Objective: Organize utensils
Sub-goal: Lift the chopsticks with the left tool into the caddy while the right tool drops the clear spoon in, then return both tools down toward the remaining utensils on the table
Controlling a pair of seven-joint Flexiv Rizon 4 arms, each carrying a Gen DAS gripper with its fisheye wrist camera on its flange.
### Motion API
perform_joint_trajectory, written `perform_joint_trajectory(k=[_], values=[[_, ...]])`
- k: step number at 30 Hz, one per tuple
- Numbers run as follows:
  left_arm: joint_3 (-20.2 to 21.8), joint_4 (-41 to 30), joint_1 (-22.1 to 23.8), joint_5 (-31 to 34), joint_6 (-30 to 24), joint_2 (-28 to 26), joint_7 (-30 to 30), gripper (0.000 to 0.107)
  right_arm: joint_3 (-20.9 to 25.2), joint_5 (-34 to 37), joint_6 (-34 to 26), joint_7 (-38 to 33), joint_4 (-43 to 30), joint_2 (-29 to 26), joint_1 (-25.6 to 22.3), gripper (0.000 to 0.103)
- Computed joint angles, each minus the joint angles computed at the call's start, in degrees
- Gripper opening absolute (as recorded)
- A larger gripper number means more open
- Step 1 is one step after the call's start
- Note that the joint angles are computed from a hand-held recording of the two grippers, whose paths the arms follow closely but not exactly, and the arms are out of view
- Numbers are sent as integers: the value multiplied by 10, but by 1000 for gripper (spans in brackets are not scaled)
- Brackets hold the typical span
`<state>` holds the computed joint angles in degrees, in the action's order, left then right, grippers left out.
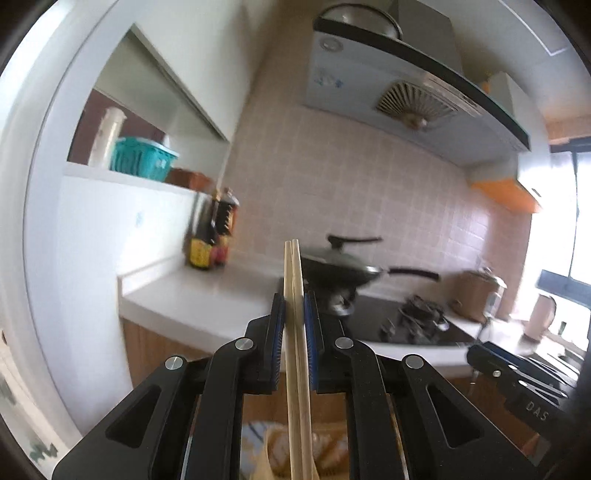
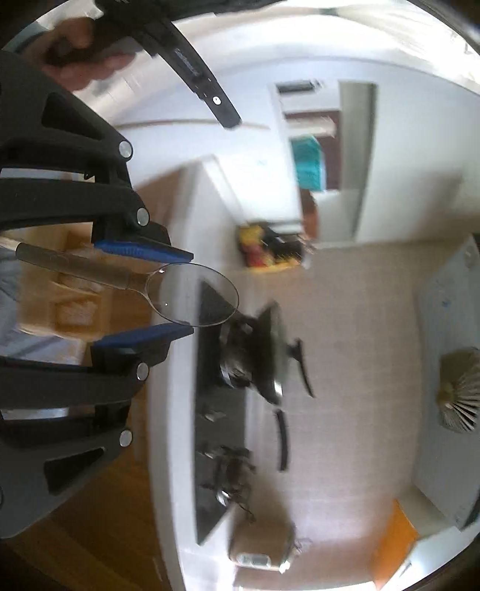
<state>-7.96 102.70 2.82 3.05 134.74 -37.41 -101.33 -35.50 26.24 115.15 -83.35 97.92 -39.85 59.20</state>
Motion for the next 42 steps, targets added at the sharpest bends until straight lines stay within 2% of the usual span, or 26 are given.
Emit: perform_joint_trajectory(k=[4, 7, 9, 12, 15, 20, 22, 24, 25, 27, 28, 32, 34, 36, 38, 40, 42], values=[[10, -32, -20, -45, 21, -37, 8, 9, -68, 44, -19, 34, -51, -75, 14, 30], [10, -57, -22, -60, 15, -61, 12, 9, -107, 51, -30, 67, -63, -119, 23, 30], [20, -67, -38, -89, 10, -74, 30, 10, -113, 41, -32, 82, -66, -135, 22, 30], [40, -74, -64, -134, 26, -91, 69, 10, -136, 34, -28, 105, -67, -166, 29, 30], [51, -80, -89, -180, 42, -108, 111, 10, -140, 17, -30, 126, -69, -184, 25, 30], [35, -69, -81, -189, 34, -116, 126, 11, -122, 11, -6, 143, -56, -189, 20, 31], [32, -54, -76, -181, 35, -110, 124, 12, -87, 5, 14, 134, -44, -168, 4, 31], [27, -37, -68, -167, 32, -99, 119, 24, -58, 0, 21, 117, -32, -145, -7, 35], [27, -30, -66, -164, 32, -95, 116, 24, -50, 4, 25, 109, -24, -137, -8, 37], [23, -10, -58, -147, 28, -79, 109, 26, -31, 10, 39, 93, -9, -118, -12, 53], [21, 2, -52, -135, 29, -70, 102, 26, -20, 10, 46, 84, -1, -107, -15, 56], [15, 60, -29, -103, 24, -26, 69, 34, 16, 7, 45, 45, 43, -53, -22, 56], [11, 85, -17, -86, -4, 1, 55, 37, -3, 24, 0, 26, 63, -29, 3, 56], [-6, 117, 15, -46, -47, 34, 27, 38, -20, 5, -57, 28, 93, 3, 23, 56], [-18, 142, 41, -12, -68, 57, -1, 38, -6, -28, -100, 31, 125, 46, 20, 56], [-12, 169, 45, -2, -75, 77, -16, 38, -25, -55, -148, 41, 146, 66, 38, 56], [-26, 182, 68, 31, -105, 93, -30, 38, 2, -83, -188, 43, 156, 93, 19, 56]])
